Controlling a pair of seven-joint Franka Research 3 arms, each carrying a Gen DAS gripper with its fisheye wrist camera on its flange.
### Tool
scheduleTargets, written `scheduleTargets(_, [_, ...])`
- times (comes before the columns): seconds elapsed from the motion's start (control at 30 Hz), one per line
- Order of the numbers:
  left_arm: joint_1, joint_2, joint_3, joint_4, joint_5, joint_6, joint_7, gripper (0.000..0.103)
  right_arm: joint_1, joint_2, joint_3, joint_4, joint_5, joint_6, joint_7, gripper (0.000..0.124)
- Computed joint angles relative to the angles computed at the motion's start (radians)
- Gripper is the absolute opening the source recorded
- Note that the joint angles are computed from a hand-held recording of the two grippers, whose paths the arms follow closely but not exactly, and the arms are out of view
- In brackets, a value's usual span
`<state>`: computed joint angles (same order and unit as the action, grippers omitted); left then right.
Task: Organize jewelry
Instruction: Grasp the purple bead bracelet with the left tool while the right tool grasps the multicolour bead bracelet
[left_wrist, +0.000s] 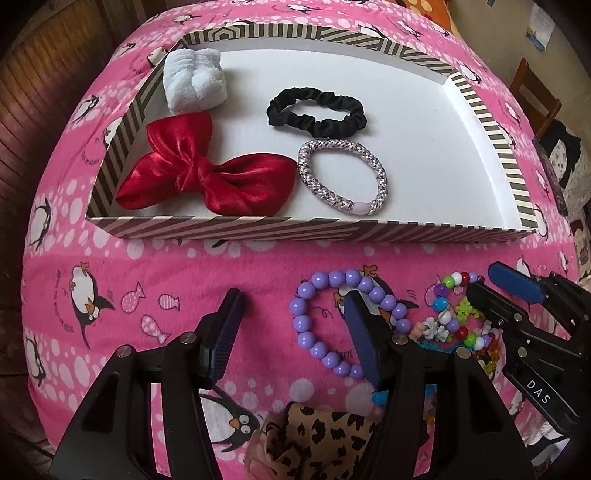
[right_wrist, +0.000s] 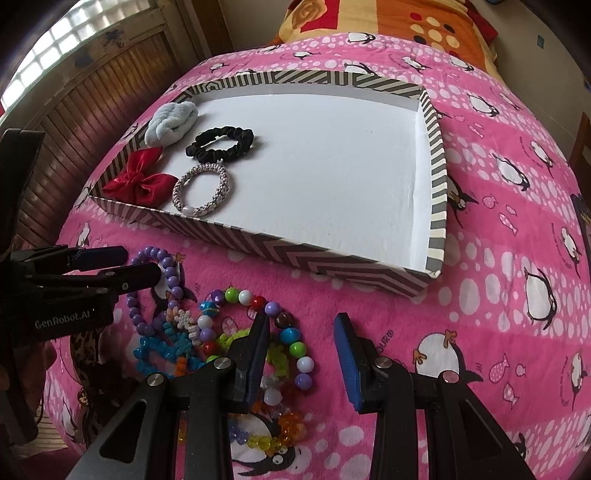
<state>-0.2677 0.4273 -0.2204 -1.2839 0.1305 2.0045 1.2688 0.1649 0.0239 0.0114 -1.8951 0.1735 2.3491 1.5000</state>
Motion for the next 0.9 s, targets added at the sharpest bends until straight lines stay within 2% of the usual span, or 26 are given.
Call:
scheduleTargets(0.1, [-0.009,0.008,0.001,0.006,0.016,0.010,0.002,0.057,0.003,0.006,0.001,-0.003,-0.021,0.022,-0.004,0.033])
scheduleTargets(0.13, [-0.010,0.008,0.001,0.003,0.017,0.016,0.001,0.057,0.004,0.008,0.001,0.000,-0.045,0.019,0.004,0.027])
scheduleTargets(0.23, [-0.006,0.000,-0.002,-0.019,0.009,0.050,-0.006,0.054,0.003,0.001,-0.001,-0.009,-0.047,0.023,-0.011,0.020])
scheduleTargets(0.27, [-0.005,-0.005,-0.002,-0.031,0.008,0.067,-0.006,0.050,0.000,-0.002,-0.002,-0.014,-0.036,0.026,-0.018,0.019])
scheduleTargets(0.33, [0.004,-0.037,-0.003,-0.082,0.006,0.110,0.003,0.028,-0.005,-0.014,-0.006,-0.029,-0.018,0.034,-0.018,0.010])
scheduleTargets(0.43, [0.035,-0.062,-0.020,-0.132,-0.055,0.163,0.043,0.008,-0.017,-0.043,-0.013,-0.064,0.032,0.061,-0.022,0.008])
scheduleTargets(0.57, [0.060,-0.081,-0.028,-0.154,-0.127,0.175,0.059,0.008,-0.024,-0.093,-0.016,-0.102,0.121,0.097,-0.054,0.008])
scheduleTargets(0.9, [0.073,-0.162,-0.039,-0.185,-0.224,0.214,0.114,0.008,-0.022,-0.189,-0.018,-0.128,0.192,0.132,-0.116,0.008])
